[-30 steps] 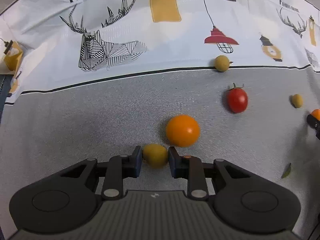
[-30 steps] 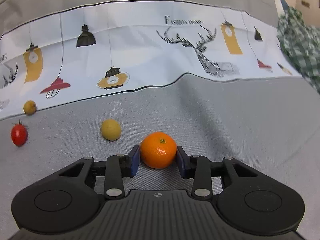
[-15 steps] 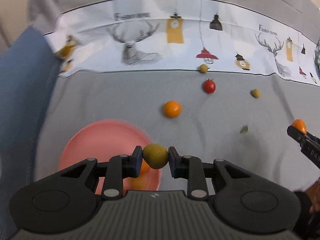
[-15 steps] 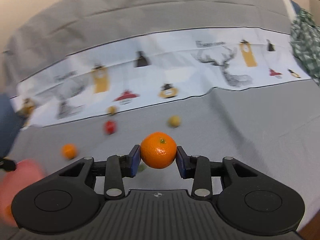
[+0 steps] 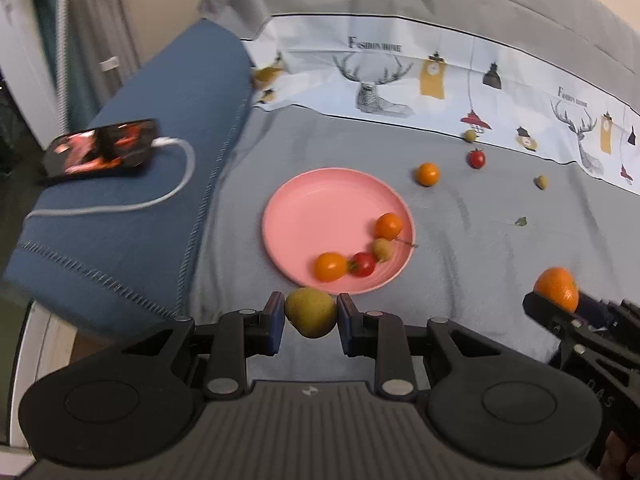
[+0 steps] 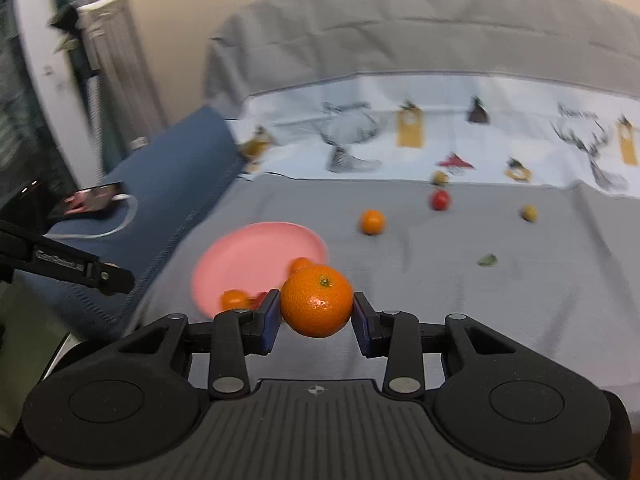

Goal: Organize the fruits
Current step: 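Carry the yellow-green fruit and tangerine over the pink plate and release both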

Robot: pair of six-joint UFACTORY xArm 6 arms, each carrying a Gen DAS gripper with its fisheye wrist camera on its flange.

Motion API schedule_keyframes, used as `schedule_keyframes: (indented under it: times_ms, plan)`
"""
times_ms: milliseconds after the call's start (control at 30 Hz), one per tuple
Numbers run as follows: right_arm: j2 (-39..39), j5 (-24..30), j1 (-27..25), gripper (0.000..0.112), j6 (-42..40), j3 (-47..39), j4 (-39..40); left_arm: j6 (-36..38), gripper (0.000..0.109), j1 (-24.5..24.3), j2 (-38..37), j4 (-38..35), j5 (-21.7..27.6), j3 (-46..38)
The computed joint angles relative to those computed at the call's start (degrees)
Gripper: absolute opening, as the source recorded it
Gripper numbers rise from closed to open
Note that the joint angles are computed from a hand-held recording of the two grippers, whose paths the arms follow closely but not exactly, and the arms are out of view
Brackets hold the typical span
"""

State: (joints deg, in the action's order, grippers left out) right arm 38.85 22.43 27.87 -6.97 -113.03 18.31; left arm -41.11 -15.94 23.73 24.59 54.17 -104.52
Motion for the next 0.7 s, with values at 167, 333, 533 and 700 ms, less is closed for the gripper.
schedule_keyframes:
  times_ms: [167, 333, 533, 700]
  plan:
    - [-6.06, -5.48, 1.57, 0.039, -2.96, 8.51, -0.21, -2.87, 0.031, -0.34, -6.55, 1.89, -2.62, 9.22]
    - [-8.99, -6.41, 1.71, 0.039, -0.56, 12.19, -3.23, -3.97, 0.031, -0.70, -8.84, 1.95, -4.58, 12.80]
    - [-9.03, -6.09, 1.95, 0.039, -0.29, 12.14, -4.03, -4.84, 0.031, -0.49, -9.92, 2.33, -6.01, 14.44]
    - [-8.67, -5.02, 2.08, 0.039, 0.16, 11.41, -5.05, -5.35, 0.031, 0.12, -10.55, 1.96, -6.99, 15.67]
